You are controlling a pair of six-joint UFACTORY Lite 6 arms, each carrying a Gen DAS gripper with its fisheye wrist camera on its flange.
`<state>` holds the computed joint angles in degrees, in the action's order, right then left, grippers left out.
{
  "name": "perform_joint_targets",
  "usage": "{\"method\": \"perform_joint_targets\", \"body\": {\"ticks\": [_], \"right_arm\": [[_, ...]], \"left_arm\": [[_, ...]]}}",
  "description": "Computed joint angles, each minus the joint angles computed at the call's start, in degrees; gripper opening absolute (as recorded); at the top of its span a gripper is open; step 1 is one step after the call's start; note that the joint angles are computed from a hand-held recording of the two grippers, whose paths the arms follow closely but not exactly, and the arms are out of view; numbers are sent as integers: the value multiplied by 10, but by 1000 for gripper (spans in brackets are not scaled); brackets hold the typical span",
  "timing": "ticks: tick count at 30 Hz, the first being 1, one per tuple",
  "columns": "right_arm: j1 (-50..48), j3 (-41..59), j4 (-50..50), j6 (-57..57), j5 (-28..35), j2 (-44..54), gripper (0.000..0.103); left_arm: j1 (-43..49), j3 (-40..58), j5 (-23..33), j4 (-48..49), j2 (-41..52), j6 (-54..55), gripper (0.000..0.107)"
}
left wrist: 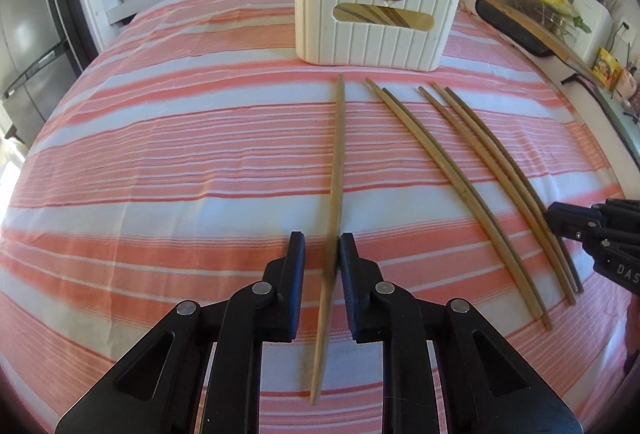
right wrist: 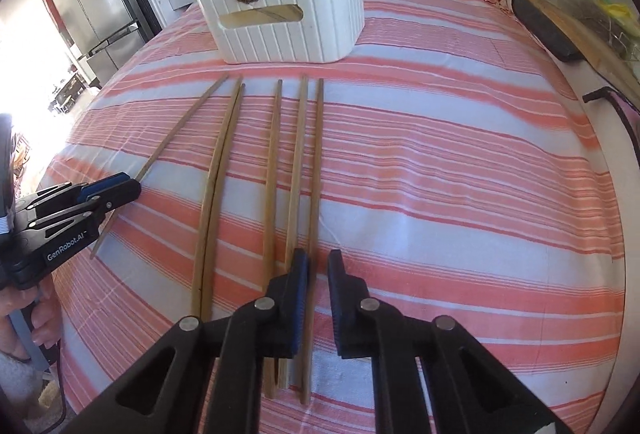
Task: Organize utensils
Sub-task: 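Close the left tool on one chopstick while the right tool closes on another, then open both tools, setting the chopsticks back down on the cloth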
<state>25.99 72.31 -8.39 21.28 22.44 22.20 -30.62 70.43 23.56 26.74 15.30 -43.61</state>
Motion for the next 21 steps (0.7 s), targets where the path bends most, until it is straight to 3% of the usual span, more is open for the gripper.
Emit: {"method": "perform_joint_targets", "body": {"ticks": [2,3,4,6,12,14,15,16,17,21], "right_arm": [[17,7,-82,57,10,4,11],[20,10,-98,76,12,6,10],[17,3,-115,103,13,1,4],[21,-22,-202,213,26,-19,5],[35,-190,-366,403,57,-158,6],[42,-237,-405,446,55,-201,9],[41,-254,-424,464,43,-217,12],[39,-264,-439,480,29,-223,30],[33,-268,-445,486,16,-224,52],[14,-251,-485,510,-9,-188,55]], "left_arm": [[-1,-2,1,3,-2,-5,17],[-1,-6,4,6,-6,-14,10],[4,-19,2,3,-18,-17,8],[20,-50,-8,-19,-45,-6,8],[66,-178,-16,-83,-171,72,9],[75,-201,-21,-84,-194,71,29],[80,-203,-30,-94,-195,80,62],[81,-201,-36,-81,-192,66,83],[79,-198,-43,-44,-188,29,84],[79,-140,-39,33,-125,-28,84]]}}
